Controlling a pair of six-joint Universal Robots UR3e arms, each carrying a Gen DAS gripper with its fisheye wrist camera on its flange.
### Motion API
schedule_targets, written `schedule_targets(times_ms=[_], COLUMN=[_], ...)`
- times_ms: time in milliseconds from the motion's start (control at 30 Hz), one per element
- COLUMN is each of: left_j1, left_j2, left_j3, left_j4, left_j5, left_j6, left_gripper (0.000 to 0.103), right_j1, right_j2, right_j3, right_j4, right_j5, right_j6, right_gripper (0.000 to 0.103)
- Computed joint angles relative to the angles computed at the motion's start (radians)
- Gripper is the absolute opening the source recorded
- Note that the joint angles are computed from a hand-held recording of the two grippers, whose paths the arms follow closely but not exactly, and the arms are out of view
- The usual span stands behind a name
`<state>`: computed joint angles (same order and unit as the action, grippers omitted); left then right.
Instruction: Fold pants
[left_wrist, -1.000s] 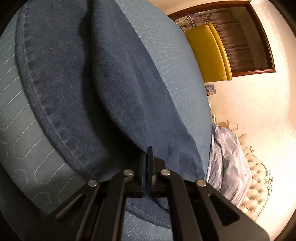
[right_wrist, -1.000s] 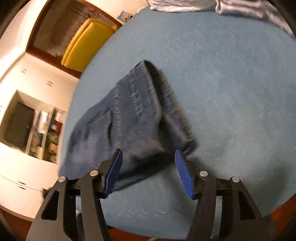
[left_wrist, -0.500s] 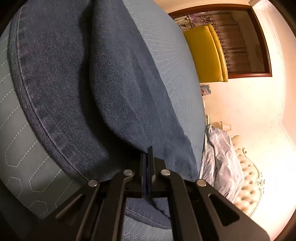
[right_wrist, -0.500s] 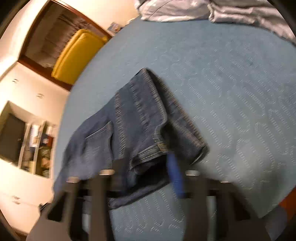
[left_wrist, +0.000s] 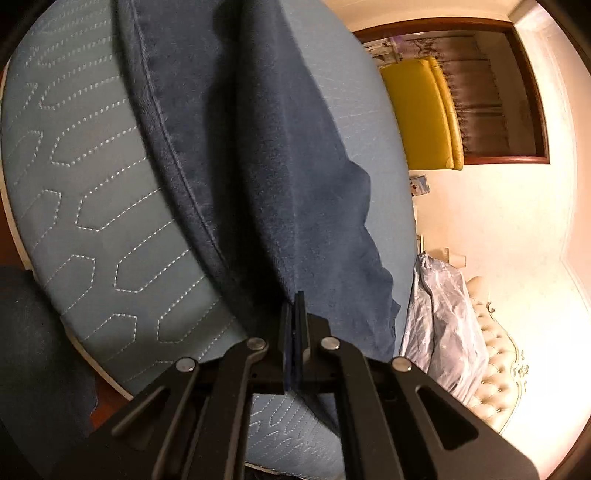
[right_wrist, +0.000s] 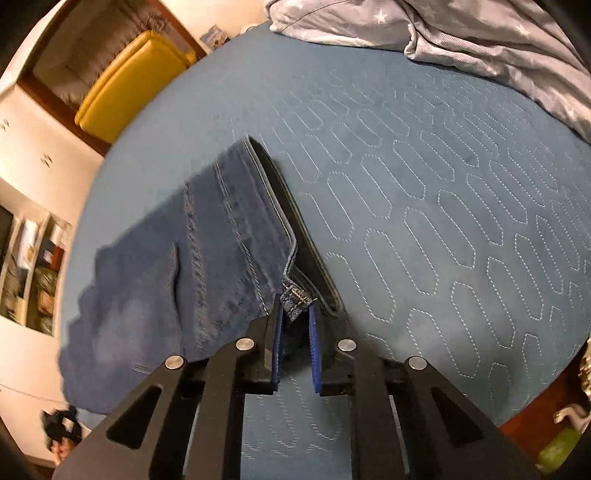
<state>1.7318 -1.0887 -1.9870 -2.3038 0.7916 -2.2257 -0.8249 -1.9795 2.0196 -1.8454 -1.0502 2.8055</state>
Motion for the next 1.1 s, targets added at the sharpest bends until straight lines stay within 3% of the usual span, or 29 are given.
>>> schedule_targets(times_ms=[67, 200, 300, 567, 633, 700, 733, 833, 867, 900, 967, 1033, 1100], left_j1=[0.012, -0.046, -0.022, -0.081, -0.097, -0.143, -0.183, -0.343, -0.400, -0.464, -0.572, -0.638, -0.631], left_j2=[0.025, -0.026, -0.093, -0.346, -0.409, -0.469, -0.515, -0.667, -0.713, -0.763, -0.838, -0.835, -0.754], left_j3=[0.009, -0.033, -0.050, 0.073, 0.128, 0.159, 0.181, 0.331, 0.388, 0.464, 0.621, 0.652, 0.554], left_j4=[-0.032, 0.080, 0.117, 0.302, 0.373, 0.601, 0.777, 1.075, 1.111, 1.063, 0.852, 0.785, 0.857], left_j5=[-0.001, -0.021, -0.058, -0.214, -0.272, -0.308, -0.320, -0.262, -0.249, -0.244, -0.190, -0.119, -0.064], left_j6=[0.037, -0.009, 0.006, -0.119, -0.182, -0.380, -0.510, -0.742, -0.761, -0.732, -0.603, -0.493, -0.458], left_gripper=[0.001, 0.004, 0.041, 0.041, 0.041, 0.041, 0.041, 0.041, 0.045, 0.052, 0.054, 0.055, 0.055], right_j1=[0.003, 0.098, 0.153, 0.175, 0.200, 0.217, 0.222, 0.238, 0.245, 0.248, 0.255, 0.261, 0.263], right_j2=[-0.004, 0.045, 0.057, 0.080, 0.087, 0.097, 0.102, 0.109, 0.113, 0.115, 0.123, 0.129, 0.132], right_j3=[0.006, 0.063, 0.063, 0.043, 0.031, 0.022, 0.018, 0.014, 0.013, 0.012, 0.006, 0.004, 0.002], right_j4=[-0.021, -0.189, -0.243, -0.245, -0.246, -0.249, -0.249, -0.254, -0.258, -0.259, -0.260, -0.262, -0.262], right_j5=[-0.002, -0.118, -0.170, -0.205, -0.224, -0.239, -0.245, -0.263, -0.270, -0.274, -0.283, -0.287, -0.289], right_j6=[0.002, 0.054, 0.087, 0.088, 0.105, 0.115, 0.117, 0.121, 0.126, 0.129, 0.137, 0.144, 0.144], right_gripper=[0.011, 0.011, 0.011, 0.011, 0.011, 0.011, 0.011, 0.011, 0.011, 0.011, 0.011, 0.011, 0.011])
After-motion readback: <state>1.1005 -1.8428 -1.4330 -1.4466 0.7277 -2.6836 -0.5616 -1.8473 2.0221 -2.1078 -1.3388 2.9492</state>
